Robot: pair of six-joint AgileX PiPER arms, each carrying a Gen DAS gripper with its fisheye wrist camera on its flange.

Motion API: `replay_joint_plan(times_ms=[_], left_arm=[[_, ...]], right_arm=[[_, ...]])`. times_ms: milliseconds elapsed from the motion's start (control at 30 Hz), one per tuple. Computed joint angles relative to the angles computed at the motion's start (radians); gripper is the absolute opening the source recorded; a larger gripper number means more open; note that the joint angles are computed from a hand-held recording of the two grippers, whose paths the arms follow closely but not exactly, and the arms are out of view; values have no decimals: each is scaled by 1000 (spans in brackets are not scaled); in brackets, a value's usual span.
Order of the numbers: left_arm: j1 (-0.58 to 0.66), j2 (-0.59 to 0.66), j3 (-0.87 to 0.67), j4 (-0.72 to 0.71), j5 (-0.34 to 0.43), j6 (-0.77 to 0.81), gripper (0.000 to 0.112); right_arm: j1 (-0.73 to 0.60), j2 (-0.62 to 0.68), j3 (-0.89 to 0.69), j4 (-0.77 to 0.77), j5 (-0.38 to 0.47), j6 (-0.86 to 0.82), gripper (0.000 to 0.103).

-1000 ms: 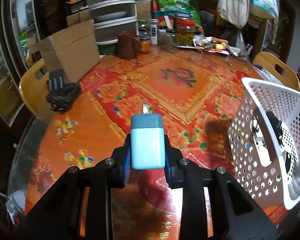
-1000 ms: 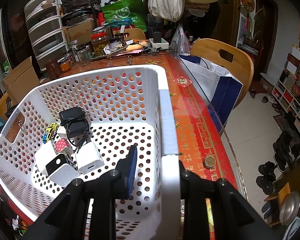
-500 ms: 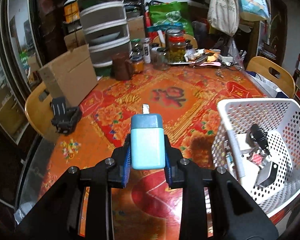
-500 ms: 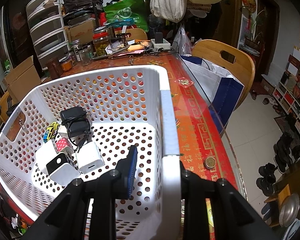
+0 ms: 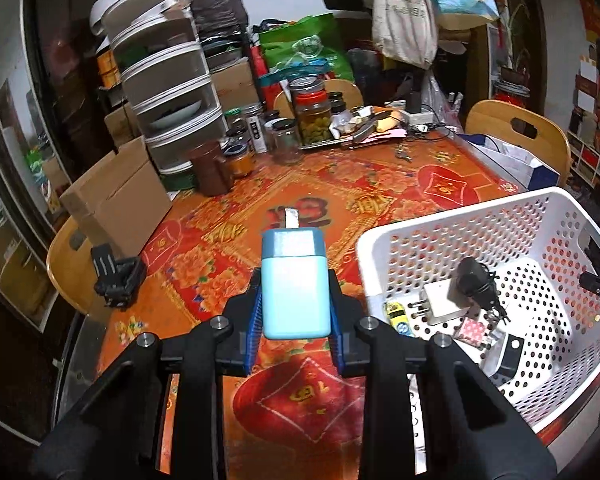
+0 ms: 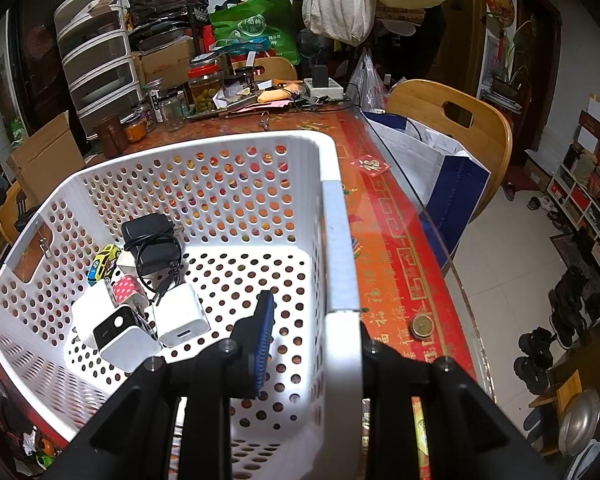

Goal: Organize rigid objects
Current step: 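Carry the light blue charger into the basket and open the left tool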

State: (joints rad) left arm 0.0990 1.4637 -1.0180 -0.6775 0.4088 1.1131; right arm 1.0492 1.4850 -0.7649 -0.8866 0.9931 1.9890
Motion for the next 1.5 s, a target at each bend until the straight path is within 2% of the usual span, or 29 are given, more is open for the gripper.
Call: replay_joint_plan(times_ms=[167, 267, 367, 467, 667, 867, 1033, 1133, 1200, 1233, 1267, 1333, 1367, 1400, 1467, 1500], left_arm=[[-94, -13, 7, 151, -16, -144, 25], [-172, 6, -17, 346, -10, -347, 25], [-256, 40, -48, 501, 28, -492, 25], [-319, 79, -81, 584, 83, -560, 25], [-448, 201, -187, 682, 262, -636, 25], [-544, 333, -277, 745, 391, -681, 25], [-574, 388, -307, 739, 436, -672, 25], [-578, 393, -302, 741, 426, -676, 25], [-565, 391, -303, 717, 421, -653, 32], [-558, 385, -301, 708, 412, -645, 50], [-553, 368, -284, 704, 386, -636, 76], [-538, 327, -253, 695, 338, -609, 96], [-534, 298, -223, 693, 299, -599, 98], [-531, 282, -211, 689, 287, -595, 99], [-497, 252, -193, 615, 287, -527, 103], [-482, 242, -183, 581, 281, -496, 103]], right_arm=[[-3, 4, -5, -4, -5, -2, 25], [-5, 4, -6, -4, -6, -4, 25], [-3, 4, -5, -4, -5, -1, 25], [-9, 5, -7, -9, -11, -1, 26], [-12, 5, -7, -11, -15, -2, 26], [-15, 9, -10, -9, -17, -4, 26], [-17, 13, -14, -9, -20, -6, 26], [-15, 14, -14, -9, -20, -4, 26], [-14, 14, -11, -9, -21, -3, 26], [-14, 15, -10, -9, -24, -2, 26], [-15, 14, -8, -8, -28, -3, 27], [-21, 9, -2, -9, -43, -3, 32], [-24, 7, 2, -11, -54, 0, 43], [-25, 2, 9, -15, -61, 4, 58], [-22, -1, 18, -28, -66, 16, 74], [-20, -3, 21, -31, -67, 23, 79]])
